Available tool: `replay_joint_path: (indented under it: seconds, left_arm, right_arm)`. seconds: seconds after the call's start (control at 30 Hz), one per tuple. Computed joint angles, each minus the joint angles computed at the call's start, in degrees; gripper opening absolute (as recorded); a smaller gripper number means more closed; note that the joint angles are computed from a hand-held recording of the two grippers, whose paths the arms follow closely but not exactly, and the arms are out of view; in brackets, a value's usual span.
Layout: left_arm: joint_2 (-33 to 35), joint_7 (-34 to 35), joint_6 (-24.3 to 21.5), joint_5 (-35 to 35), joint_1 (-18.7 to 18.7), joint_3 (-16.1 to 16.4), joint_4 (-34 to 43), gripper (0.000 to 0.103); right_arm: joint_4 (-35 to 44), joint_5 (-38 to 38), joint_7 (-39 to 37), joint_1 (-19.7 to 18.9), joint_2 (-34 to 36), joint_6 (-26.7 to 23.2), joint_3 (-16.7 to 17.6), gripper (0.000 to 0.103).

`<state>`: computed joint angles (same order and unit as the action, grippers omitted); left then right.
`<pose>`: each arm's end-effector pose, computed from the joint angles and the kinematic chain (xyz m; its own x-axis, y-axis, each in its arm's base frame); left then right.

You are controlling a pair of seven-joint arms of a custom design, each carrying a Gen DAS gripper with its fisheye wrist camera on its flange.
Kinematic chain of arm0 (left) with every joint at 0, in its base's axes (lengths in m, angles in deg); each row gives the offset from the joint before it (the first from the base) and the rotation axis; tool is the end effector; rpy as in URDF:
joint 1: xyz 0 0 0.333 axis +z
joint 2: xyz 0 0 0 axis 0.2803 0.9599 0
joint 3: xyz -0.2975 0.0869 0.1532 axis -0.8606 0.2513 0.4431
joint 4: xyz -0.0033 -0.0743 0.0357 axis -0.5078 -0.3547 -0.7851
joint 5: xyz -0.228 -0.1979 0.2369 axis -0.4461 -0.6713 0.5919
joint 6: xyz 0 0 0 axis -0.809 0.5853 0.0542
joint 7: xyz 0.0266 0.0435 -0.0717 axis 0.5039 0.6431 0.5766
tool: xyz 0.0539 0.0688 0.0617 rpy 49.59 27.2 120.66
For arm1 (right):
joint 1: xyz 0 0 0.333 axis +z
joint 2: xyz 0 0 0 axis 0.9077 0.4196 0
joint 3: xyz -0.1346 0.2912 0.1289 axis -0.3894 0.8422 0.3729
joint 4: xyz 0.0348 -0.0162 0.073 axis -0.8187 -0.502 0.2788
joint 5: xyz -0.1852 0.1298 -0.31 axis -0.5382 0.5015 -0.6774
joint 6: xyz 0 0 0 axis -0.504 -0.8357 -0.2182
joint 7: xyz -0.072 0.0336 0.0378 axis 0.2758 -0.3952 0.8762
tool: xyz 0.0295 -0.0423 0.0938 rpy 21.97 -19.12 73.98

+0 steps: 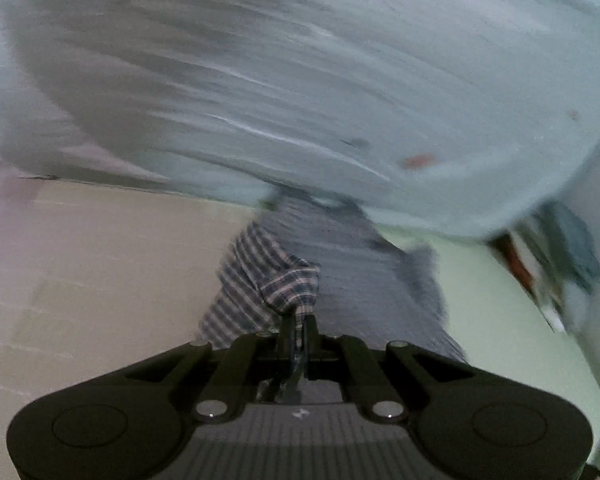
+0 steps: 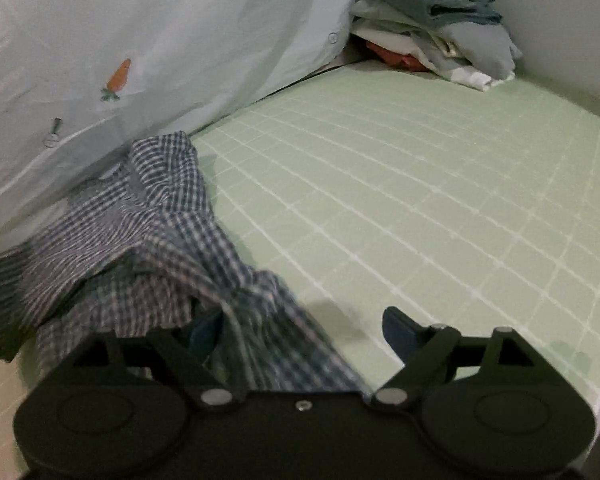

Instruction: Fold clothes

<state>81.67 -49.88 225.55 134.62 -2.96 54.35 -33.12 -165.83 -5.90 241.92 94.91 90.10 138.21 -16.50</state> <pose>0.6176 -0.3175 0.5366 0.2171 -0.9227 0.3185 -0.5543 -0.3851 -0.7379 0.5879 0.3818 0.4653 -0.0769 -0.9670 -0.2430 -0.6991 0.2261 -0.6783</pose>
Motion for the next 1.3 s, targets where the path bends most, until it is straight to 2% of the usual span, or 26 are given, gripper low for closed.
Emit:
replay_joint_path:
  seconds: [0.1, 0.2, 0.3, 0.43, 0.53, 0.6, 0.7, 0.83, 0.97, 1.07, 1.1, 1.17, 1.3]
  left_arm:
    - [0.8, 3.0, -0.1, -2.3, -1.5, -2.3, 0.3, 0.004]
    - [1.7, 7.3, -0.3, -5.4, -3.0, -4.2, 0.8, 0.004]
    - [3.8, 11.8, -0.8, -9.3, -4.5, -5.7, 2.9, 0.004]
    - [7.3, 15.4, -3.7, -15.0, -6.9, -6.8, 7.0, 0.005]
    - [8.7, 14.2, -8.0, -17.4, -9.2, -5.9, 9.2, 0.005]
    - [8.3, 9.9, -8.9, -16.5, -10.8, -4.3, 9.1, 0.005]
    - [7.5, 3.4, -12.0, -14.0, -12.7, -2.5, 9.6, 0.005]
    - [6.0, -3.0, -17.6, -11.0, -14.2, -2.3, 10.5, 0.005]
    - [5.7, -6.0, -23.3, -9.0, -15.1, -3.1, 12.3, 0.005]
    - [6.1, -7.0, -25.7, -8.5, -15.5, -3.7, 13.5, 0.005]
    - [6.3, -7.0, -26.4, -8.5, -15.5, -3.9, 13.7, 0.005]
    - [6.6, -7.3, -26.9, -8.9, -15.5, -4.2, 14.1, 0.005]
    - [7.2, -7.7, -26.0, -8.7, -15.4, -4.2, 14.7, 0.005]
  right_arm:
    - [-6.3, -1.5, 2.1, -0.5, -3.7, 5.5, -0.1, 0.087]
    - [-10.5, -2.9, 1.9, -1.1, -6.6, 7.5, 0.3, 0.087]
    - [-14.4, -2.3, 0.1, -2.6, -9.8, 7.4, 1.3, 0.087]
    - [-19.6, 2.8, -5.9, -5.7, -14.0, 6.1, 3.3, 0.087]
    - [-22.1, 8.2, -12.3, -7.8, -15.9, 5.9, 4.4, 0.088]
    - [-22.5, 11.0, -17.1, -8.9, -16.0, 6.2, 4.9, 0.088]
    - [-21.7, 16.8, -27.1, -10.4, -14.8, 6.5, 6.0, 0.088]
    - [-16.7, 26.4, -40.2, -12.7, -9.8, 7.9, 8.9, 0.089]
    - [-8.1, 31.1, -49.3, -13.9, -2.3, 7.3, 12.4, 0.089]
    - [-2.1, 33.2, -56.7, -14.1, 2.6, 5.2, 15.5, 0.089]
    - [-0.7, 32.4, -57.9, -12.9, 3.5, 4.1, 14.9, 0.092]
    - [1.2, 28.2, -58.0, -9.1, 4.4, 2.2, 11.7, 0.093]
    - [1.4, 32.3, -62.4, -11.2, 3.9, 1.1, 13.7, 0.093]
